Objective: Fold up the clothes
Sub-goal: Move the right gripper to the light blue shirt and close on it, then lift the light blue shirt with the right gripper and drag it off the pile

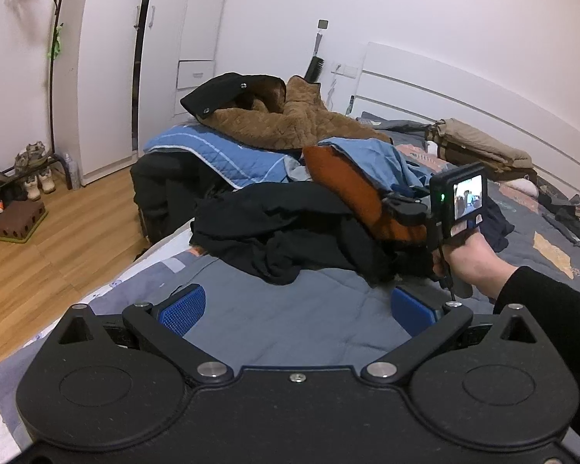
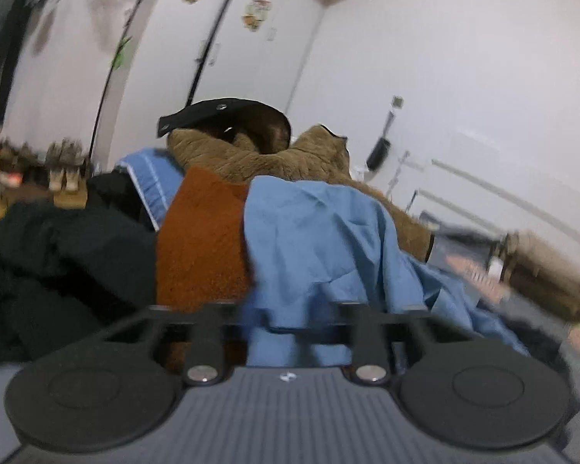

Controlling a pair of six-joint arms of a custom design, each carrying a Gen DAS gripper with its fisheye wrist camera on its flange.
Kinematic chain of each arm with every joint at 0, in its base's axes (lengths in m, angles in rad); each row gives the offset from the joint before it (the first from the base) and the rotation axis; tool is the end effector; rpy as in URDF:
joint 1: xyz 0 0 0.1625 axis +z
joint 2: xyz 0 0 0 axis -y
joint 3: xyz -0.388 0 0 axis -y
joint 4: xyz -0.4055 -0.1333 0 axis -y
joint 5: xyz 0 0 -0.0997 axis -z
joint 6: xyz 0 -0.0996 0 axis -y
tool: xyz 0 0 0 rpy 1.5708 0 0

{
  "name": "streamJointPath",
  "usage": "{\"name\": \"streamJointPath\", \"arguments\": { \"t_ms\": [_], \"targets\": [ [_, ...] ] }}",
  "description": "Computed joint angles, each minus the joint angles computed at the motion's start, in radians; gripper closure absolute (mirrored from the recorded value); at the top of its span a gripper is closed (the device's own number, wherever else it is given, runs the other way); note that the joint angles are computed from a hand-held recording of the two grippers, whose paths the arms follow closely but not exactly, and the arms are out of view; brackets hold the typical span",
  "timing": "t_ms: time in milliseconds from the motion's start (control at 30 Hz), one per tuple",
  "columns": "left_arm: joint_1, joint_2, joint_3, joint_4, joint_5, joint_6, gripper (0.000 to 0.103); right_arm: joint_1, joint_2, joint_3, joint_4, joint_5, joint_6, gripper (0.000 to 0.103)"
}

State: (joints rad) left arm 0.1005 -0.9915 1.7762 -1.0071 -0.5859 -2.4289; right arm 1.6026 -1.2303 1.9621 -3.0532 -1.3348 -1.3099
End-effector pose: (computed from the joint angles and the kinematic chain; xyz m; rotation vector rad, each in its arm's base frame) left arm -0.4436 -0.2621 0.0913 -0.1423 1.9123 -1.3994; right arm 0.1746 -0.5649 0.2545 1.7678 -2.0257 1.0392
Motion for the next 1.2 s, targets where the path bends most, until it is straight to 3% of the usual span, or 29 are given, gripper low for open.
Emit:
{"name": "streamJointPath", "arguments": {
  "t_ms": [100, 233, 467, 567, 633, 767, 900, 933, 967, 1033, 1200],
  "targets": [
    [0.0, -0.002, 0.001, -0.003, 0.002, 0.01, 0.0, 0.0, -0.003, 0.018, -0.041, -0.004, 0.029, 0.099],
    [0.002, -0.002, 0.001, -0.003, 0.003, 0.012, 0.0, -0.026, -0.074, 0.045, 0.002, 0.079, 0.152, 0.1],
    [-0.002, 0.001, -0.007, 0.016, 0.005, -0.005, 0.0, -0.081, -0.281, 0.104, 0.236, 0.202, 0.215, 0.103],
    [-0.006, -0.001, -0.005, 0.016, 0.009, -0.004, 0.0, -0.119, -0.397, 0.147, 0.353, 0.258, 0.172, 0.103],
    [-0.008, 0.003, -0.009, 0.022, 0.003, -0.008, 0.0, -0.131, -0.448, 0.157, 0.416, 0.247, 0.134, 0.103],
    [-0.016, 0.004, -0.011, 0.021, 0.008, -0.016, 0.0, -0.126, -0.449, 0.151, 0.413, 0.2, 0.103, 0.103],
    [-0.018, 0.001, -0.008, 0.021, 0.017, -0.02, 0.0, -0.102, -0.382, 0.083, 0.482, 0.147, 0.245, 0.091],
    [-0.016, -0.001, -0.006, 0.017, 0.016, -0.021, 0.0, -0.101, -0.36, 0.061, 0.506, 0.15, 0.304, 0.08],
    [-0.014, -0.003, -0.003, 0.014, 0.014, -0.021, 0.0, -0.103, -0.336, 0.041, 0.52, 0.16, 0.366, 0.063],
    [-0.01, -0.004, 0.0, 0.011, 0.01, -0.017, 0.0, -0.109, -0.291, 0.01, 0.533, 0.182, 0.482, 0.045],
    [-0.004, -0.011, 0.014, 0.008, 0.005, -0.02, 0.0, -0.13, -0.169, -0.064, 0.551, 0.224, 0.672, 0.04]
  ]
}}
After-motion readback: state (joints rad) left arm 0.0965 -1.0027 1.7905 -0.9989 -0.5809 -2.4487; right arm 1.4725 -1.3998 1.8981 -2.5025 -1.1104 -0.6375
